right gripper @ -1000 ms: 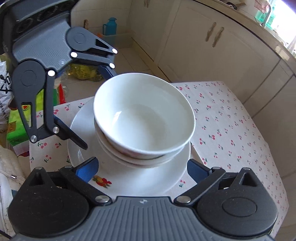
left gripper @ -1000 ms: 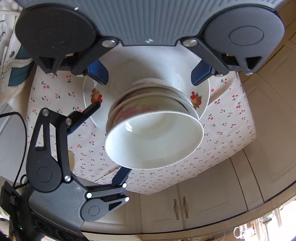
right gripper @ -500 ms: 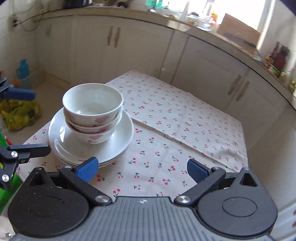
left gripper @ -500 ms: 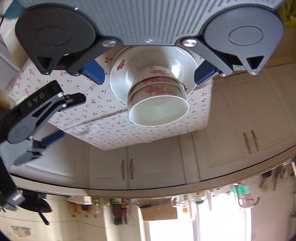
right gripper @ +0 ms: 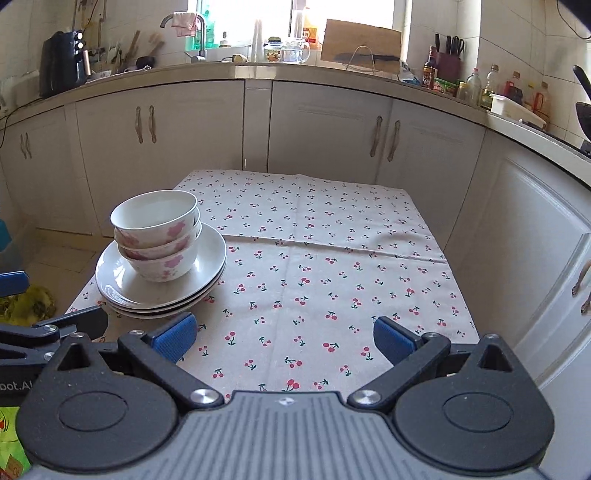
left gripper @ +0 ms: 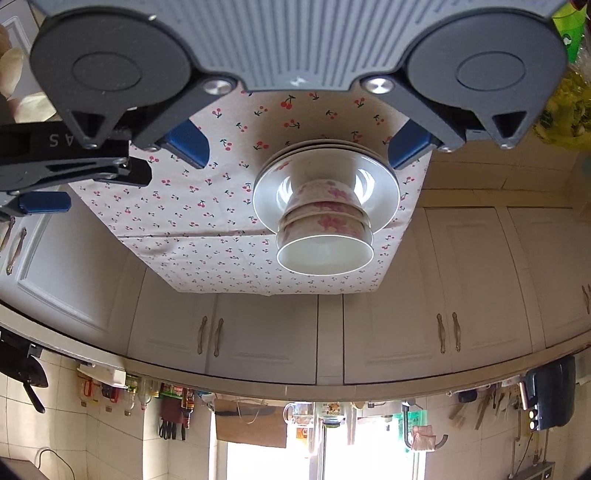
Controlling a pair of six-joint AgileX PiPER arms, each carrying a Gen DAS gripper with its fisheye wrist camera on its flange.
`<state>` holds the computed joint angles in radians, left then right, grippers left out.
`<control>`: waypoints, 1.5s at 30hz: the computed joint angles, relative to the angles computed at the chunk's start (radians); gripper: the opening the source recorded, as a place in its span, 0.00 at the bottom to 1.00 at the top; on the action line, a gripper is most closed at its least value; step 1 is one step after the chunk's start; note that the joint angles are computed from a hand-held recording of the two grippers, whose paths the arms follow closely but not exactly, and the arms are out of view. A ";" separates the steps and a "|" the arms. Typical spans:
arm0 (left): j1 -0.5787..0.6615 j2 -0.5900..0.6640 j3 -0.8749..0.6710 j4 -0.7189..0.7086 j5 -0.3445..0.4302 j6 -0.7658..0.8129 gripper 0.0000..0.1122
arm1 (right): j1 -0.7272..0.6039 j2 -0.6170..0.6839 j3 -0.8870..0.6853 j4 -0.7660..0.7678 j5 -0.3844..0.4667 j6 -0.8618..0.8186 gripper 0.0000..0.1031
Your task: Organize plates and bowls
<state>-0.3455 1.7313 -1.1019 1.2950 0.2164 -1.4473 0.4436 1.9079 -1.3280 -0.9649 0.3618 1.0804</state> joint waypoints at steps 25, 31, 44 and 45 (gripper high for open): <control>-0.033 -0.062 0.061 0.146 0.063 -0.235 0.91 | 0.056 -0.093 0.129 -0.336 0.034 0.379 1.00; -0.033 -0.064 0.062 0.150 0.066 -0.239 0.91 | 0.061 -0.097 0.135 -0.356 0.041 0.403 1.00; -0.029 -0.068 0.061 0.130 0.052 -0.224 0.91 | 0.063 -0.105 0.143 -0.378 0.048 0.430 1.00; -0.028 -0.068 0.061 0.132 0.051 -0.227 0.91 | 0.063 -0.105 0.143 -0.377 0.049 0.429 1.00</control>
